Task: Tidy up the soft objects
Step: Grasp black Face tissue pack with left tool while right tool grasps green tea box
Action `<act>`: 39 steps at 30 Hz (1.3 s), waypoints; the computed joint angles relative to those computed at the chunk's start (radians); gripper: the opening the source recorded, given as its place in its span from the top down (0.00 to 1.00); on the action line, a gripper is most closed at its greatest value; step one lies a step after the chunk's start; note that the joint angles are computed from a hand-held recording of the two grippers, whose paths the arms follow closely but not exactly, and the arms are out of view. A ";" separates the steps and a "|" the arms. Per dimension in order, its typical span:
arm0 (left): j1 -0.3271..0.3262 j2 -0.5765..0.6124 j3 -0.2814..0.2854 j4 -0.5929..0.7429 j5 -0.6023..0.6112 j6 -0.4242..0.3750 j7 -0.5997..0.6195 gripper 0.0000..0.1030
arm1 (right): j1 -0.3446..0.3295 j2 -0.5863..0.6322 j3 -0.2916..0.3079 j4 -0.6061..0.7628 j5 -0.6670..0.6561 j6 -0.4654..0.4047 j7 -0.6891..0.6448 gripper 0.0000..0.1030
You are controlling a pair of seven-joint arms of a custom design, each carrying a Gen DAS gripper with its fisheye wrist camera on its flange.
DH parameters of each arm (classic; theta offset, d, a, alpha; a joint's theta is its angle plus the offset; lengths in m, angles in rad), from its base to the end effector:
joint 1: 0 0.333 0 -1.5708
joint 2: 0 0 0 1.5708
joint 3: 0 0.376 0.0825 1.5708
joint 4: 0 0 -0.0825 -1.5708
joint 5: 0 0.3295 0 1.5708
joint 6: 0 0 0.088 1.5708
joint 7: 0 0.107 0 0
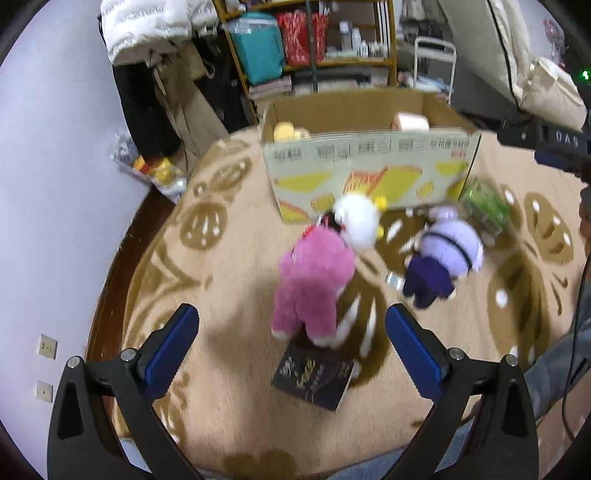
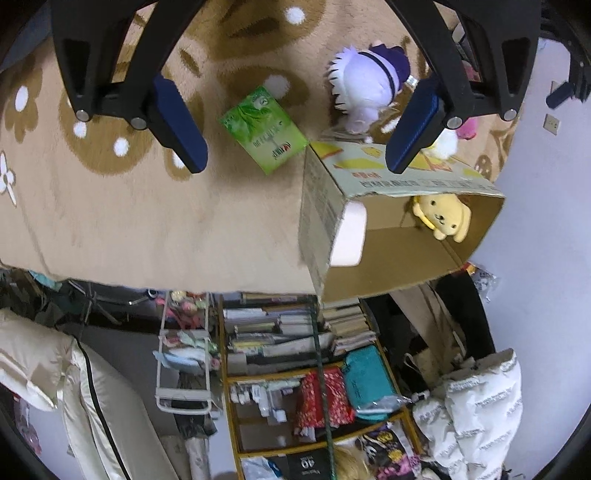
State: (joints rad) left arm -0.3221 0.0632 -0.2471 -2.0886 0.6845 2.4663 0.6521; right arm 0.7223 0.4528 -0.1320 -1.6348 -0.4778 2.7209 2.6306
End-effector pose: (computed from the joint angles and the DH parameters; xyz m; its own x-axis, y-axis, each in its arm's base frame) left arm 0.4585 -0.2910 0.5173 -0.0709 -0.9816 -0.1775 -0.8431 0.1540 -0.5152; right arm 0.5591 0.4180 0.5073 0.0110 -0.9800 -0.1986 -0.7688 0.1187 -0.6284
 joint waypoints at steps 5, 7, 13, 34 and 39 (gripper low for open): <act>0.004 0.022 -0.001 -0.001 -0.071 -0.020 0.058 0.03 | -0.035 0.030 0.034 0.024 0.068 -0.041 -0.064 0.02; 0.005 0.036 -0.001 0.003 -0.103 -0.032 0.080 0.03 | -0.045 0.044 0.042 0.038 0.098 -0.055 -0.091 0.02; -0.003 0.084 0.003 0.018 -0.136 -0.055 0.100 0.03 | -0.056 0.091 0.041 0.083 0.165 -0.097 -0.140 0.02; -0.016 0.142 -0.002 0.054 -0.256 -0.181 0.206 0.11 | -0.073 0.241 0.062 0.279 0.290 -0.382 -0.354 0.14; -0.005 0.158 -0.002 0.062 -0.314 -0.206 0.237 0.25 | -0.070 0.236 0.059 0.278 0.275 -0.400 -0.351 0.23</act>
